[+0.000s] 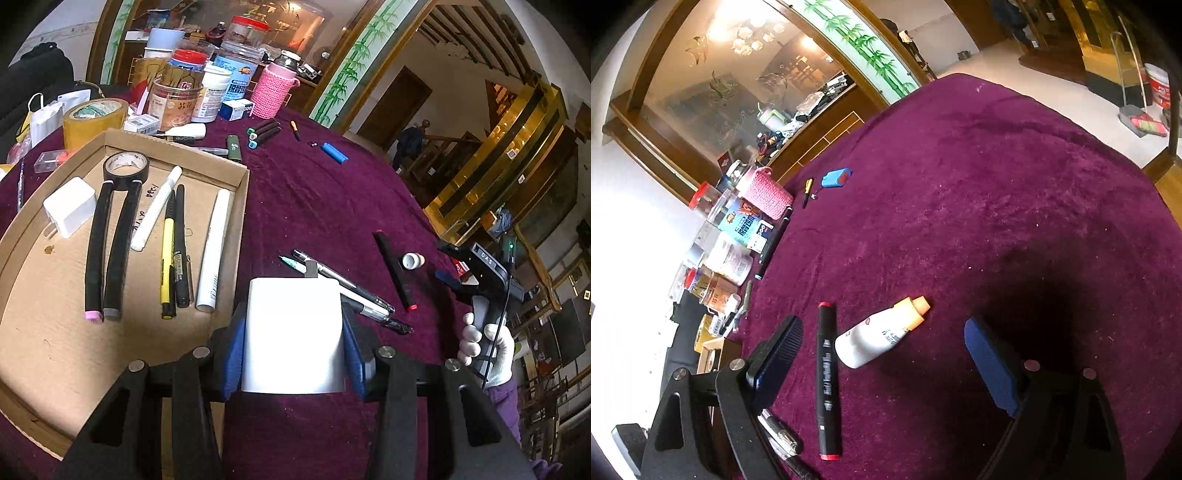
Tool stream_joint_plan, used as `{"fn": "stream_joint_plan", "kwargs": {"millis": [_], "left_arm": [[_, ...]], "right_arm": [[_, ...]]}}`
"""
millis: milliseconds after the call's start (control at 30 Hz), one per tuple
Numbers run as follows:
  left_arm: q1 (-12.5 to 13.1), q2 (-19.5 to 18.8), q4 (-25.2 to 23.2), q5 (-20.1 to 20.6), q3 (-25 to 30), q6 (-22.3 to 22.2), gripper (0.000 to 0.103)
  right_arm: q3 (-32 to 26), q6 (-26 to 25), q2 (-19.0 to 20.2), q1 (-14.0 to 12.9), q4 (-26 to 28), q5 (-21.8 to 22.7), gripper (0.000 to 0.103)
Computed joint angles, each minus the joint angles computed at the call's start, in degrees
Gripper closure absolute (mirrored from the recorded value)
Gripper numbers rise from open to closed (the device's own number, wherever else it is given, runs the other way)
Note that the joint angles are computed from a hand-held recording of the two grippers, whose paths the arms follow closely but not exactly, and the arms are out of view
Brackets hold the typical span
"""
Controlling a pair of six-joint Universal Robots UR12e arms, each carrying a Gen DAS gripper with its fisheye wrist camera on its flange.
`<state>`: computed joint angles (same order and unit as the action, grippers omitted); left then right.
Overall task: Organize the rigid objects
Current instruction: 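Carry the charger toward the tray with the left tool while the right grasps the black marker, then lower the charger into the tray with the left tool while the right sets the black marker inside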
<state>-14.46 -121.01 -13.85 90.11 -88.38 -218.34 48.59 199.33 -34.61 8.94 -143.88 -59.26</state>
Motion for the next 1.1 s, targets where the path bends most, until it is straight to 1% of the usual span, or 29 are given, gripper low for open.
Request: {"fn": "stream_joint_plan", "kwargs": {"millis": [100,167,233,267,300,333,367,433,467,533,567,600,633,667,700,733,833,967,1100], "left_arm": [[-0.1,0.5,0.7,0.56,-0.64,0.57,0.058],[-0.09,1.07,1.37,0.9,-1.35,0.4,0.058],[0.19,1.87,2.51,1.52,-2.48,0.22,0.058],[0.21,2.1,2.8,1.87,-2.78,0.16,0.058],[0.28,2.51,3.58,2.45,-3.49,0.01,0.058],[0.39,2.76,4.22,2.59,-4.04,-0.25,0.058],[0.51,3.01,4.88,2.52,-4.61,-0.66,0.058],[0.84,3.47,6.21,2.17,-5.81,-1.63,0.058],[0.93,3.62,6.58,2.1,-6.2,-1.91,0.058],[1.28,4.28,7.66,2.02,-7.65,-2.8,0.058],[1.37,4.49,7.95,2.05,-8.05,-2.98,0.058],[1.6,4.94,8.57,2.25,-8.91,-3.33,0.058],[1.76,5.24,8.87,2.45,-9.42,-3.5,0.058],[1.9,5.48,9.1,2.75,-9.86,-3.65,0.058],[2.04,5.77,9.34,3.16,-10.36,-3.9,0.058],[2.25,6.08,9.84,3.56,-11.0,-4.3,0.058],[2.83,6.72,11.79,3.75,-12.56,-5.28,0.058],[3.22,7.23,13.79,3.55,-14.16,-6.01,0.058],[3.43,7.25,14.54,2.65,-14.95,-6.61,0.058]], "right_arm": [[0.05,-0.17,-0.06,0.1,-0.09,-0.27,0.011],[0.98,-1.24,-0.75,0.55,-2.08,-2.22,0.011],[2.07,-3.82,-1.69,0.99,-3.85,-1.73,0.011],[2.16,-6.28,-2.08,1.44,-3.47,-1.29,0.011],[1.77,-10.0,-2.31,2.12,-1.9,-0.9,0.011],[1.39,-12.51,-2.34,2.66,-0.57,-0.95,0.013],[0.56,-15.8,-2.23,3.45,1.72,-1.73,0.016],[-1.91,-21.62,-1.33,5.0,6.92,-4.51,0.04],[-3.84,-23.94,-0.44,5.84,10.03,-6.99,0.044],[-7.77,-25.68,1.65,7.2,14.96,-13.0,0.058],[-9.45,-25.64,2.74,7.67,16.64,-15.57,0.059],[-9.62,-25.6,3.04,7.84,15.93,-16.72,0.062],[-9.81,-25.57,3.19,8.14,15.75,-18.59,0.071],[-9.62,-25.33,3.17,8.34,14.89,-19.87,0.077],[-9.73,-25.21,3.21,8.59,14.95,-21.55,0.086],[-9.53,-25.13,3.14,8.7,14.59,-22.22,0.087],[-8.19,-22.87,2.28,8.0,14.36,-19.37,0.087],[-3.87,-18.18,-0.28,6.42,11.24,-10.21,0.087],[0.09,-15.72,-2.82,5.86,8.35,-2.35,0.087]]}}
